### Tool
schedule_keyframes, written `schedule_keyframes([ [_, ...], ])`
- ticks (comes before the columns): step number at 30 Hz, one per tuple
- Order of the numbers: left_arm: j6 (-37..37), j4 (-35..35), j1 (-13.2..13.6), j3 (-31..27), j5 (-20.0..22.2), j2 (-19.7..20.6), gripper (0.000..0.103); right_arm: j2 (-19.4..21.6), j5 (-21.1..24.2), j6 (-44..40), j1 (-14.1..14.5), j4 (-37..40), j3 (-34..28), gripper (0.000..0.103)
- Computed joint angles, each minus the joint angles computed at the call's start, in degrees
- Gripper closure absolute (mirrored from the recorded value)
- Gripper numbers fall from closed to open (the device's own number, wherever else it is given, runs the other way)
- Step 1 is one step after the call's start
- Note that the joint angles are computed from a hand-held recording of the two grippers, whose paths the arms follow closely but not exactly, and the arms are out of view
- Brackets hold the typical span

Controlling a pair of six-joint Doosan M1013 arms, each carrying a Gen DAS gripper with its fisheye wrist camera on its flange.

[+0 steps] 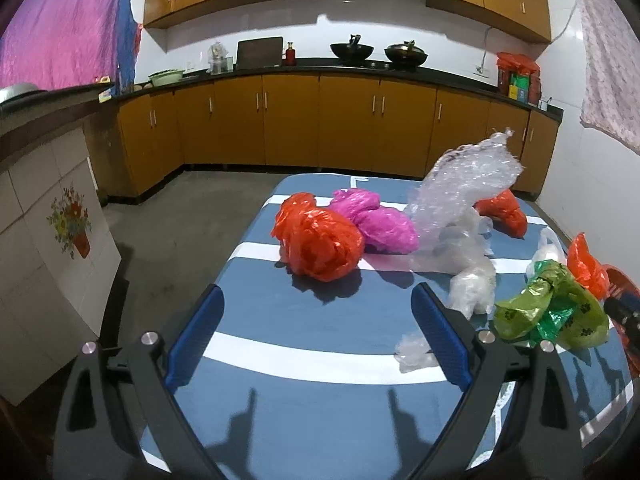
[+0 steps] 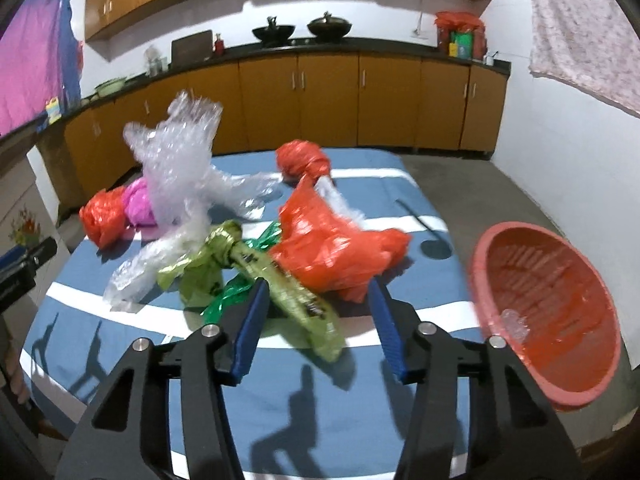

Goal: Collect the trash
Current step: 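Move the right gripper back over the table to the green bag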

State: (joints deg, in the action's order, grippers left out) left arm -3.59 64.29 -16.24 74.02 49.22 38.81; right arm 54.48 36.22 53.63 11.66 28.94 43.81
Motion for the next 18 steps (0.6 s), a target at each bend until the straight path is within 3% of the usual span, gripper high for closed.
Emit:
schedule_keyframes([
  [5,-0.09,-0.47,0.58,-0.33,-2.0,0.23,0.01,0.87,1.57,0.24,0.53,-2.34,-1.08,0.064],
  [10,0.94,-0.56,0.54,-1.22,-3.22,0.76,0.01,1.56,2.67,0.87,0.86,-4.28,-1.89,0.095],
  [18,2.48,-1.41,0.11,-2.25,-4.18,1.33,0.01,-0.64,1.22,-4.02,0.04,2.69,1.29,0.1],
])
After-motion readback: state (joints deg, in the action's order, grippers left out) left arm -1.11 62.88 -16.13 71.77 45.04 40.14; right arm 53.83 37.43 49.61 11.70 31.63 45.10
